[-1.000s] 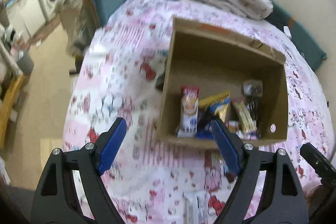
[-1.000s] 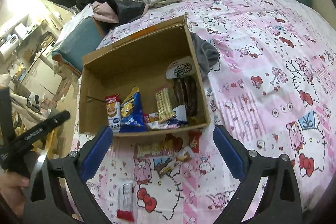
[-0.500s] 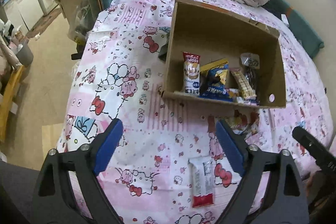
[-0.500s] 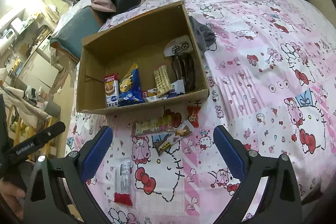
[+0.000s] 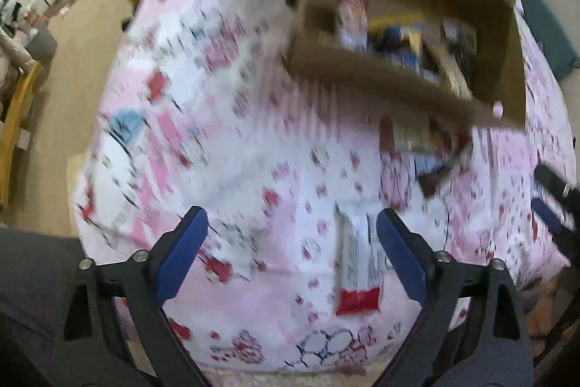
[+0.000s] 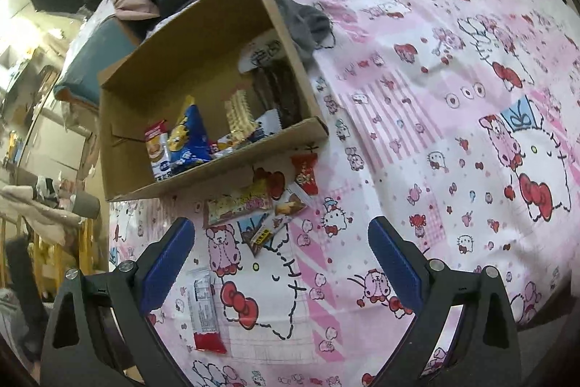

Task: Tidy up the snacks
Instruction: 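Open both tools over the box and move back to the snacks, then grasp the white-red bar with left tool while right tool grasps a small wafer snack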

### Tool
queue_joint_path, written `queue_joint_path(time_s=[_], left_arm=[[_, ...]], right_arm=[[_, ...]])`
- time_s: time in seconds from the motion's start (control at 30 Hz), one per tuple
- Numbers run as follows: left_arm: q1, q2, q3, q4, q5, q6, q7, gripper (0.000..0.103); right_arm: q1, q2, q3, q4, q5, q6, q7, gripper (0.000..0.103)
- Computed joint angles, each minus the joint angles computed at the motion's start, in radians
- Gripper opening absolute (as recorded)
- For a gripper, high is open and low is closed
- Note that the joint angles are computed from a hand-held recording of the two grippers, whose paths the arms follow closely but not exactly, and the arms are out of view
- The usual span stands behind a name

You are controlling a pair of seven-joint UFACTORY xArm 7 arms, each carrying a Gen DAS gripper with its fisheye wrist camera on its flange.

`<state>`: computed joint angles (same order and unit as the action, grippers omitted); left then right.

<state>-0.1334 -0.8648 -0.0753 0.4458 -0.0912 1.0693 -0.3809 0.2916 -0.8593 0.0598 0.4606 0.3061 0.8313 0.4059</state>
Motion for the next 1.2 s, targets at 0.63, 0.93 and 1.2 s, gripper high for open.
queue_joint_path(time_s=[0.63,0.93,1.2], left_arm=[[-0.176,0.14,-0.049,-0.019,-0.053,0.01,0.11,0.028],[-0.086,0.046,-0.036,0.008,-0.007,0.029,0.039,0.028],[-0.033,0.006,-0.028,0.025,0.028,0.016,0.01,0.028]], right_arm=[[-0.073,-0.001,-0.022,-0.016,-0.013,0.04,0.069,0.098],[-0.095,-0.033,-0.066,-0.05,0.036,0.004,0.108,0.098],[-0.007,0.049,-0.089,-0.03,0.127,0.01,0.022,0.061]])
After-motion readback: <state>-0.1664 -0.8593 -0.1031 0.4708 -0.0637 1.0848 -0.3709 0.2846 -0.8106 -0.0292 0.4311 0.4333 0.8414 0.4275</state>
